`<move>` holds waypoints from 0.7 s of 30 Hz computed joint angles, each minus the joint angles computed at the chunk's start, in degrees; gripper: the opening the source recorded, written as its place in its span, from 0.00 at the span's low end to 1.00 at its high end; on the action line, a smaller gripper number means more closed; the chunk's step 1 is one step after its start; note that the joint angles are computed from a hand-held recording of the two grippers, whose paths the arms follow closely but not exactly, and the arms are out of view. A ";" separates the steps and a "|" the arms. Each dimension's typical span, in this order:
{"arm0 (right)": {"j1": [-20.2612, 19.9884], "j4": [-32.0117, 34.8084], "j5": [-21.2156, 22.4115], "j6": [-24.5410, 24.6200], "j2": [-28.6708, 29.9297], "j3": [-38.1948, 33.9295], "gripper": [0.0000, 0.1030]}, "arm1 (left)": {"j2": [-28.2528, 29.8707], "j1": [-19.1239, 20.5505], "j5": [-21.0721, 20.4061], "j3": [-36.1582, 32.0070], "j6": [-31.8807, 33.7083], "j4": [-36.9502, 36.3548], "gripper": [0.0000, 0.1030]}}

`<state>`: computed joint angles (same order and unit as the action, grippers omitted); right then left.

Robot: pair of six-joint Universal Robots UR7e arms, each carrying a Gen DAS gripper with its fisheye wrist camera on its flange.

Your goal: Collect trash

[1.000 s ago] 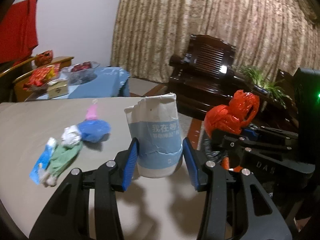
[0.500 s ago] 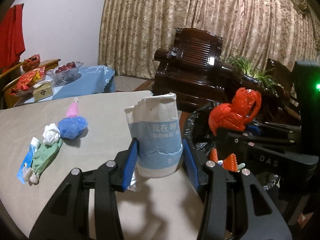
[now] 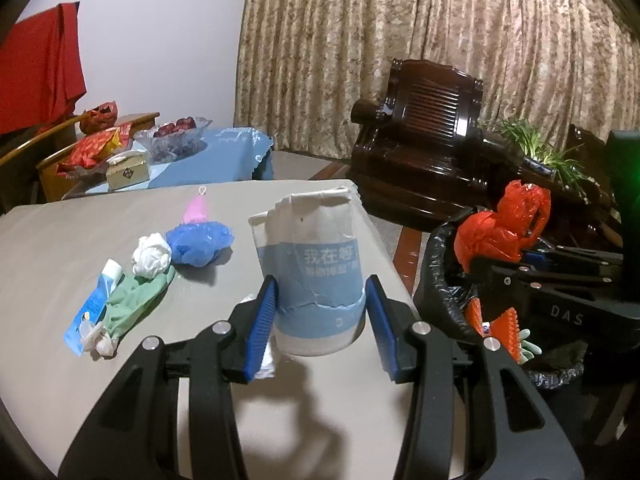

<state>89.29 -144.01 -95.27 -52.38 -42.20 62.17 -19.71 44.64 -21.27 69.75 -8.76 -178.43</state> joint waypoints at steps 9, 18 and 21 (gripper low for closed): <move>0.42 -0.28 -2.04 0.51 0.98 -1.38 0.28 | -1.00 1.25 -0.91 1.23 -2.52 1.57 0.43; 0.15 0.54 -2.34 0.45 0.92 -1.26 0.28 | -1.92 2.01 0.03 2.62 -10.16 9.40 0.48; -0.02 0.59 -2.29 0.59 0.70 -1.09 0.29 | -1.52 2.17 -0.54 2.23 -9.75 9.99 0.52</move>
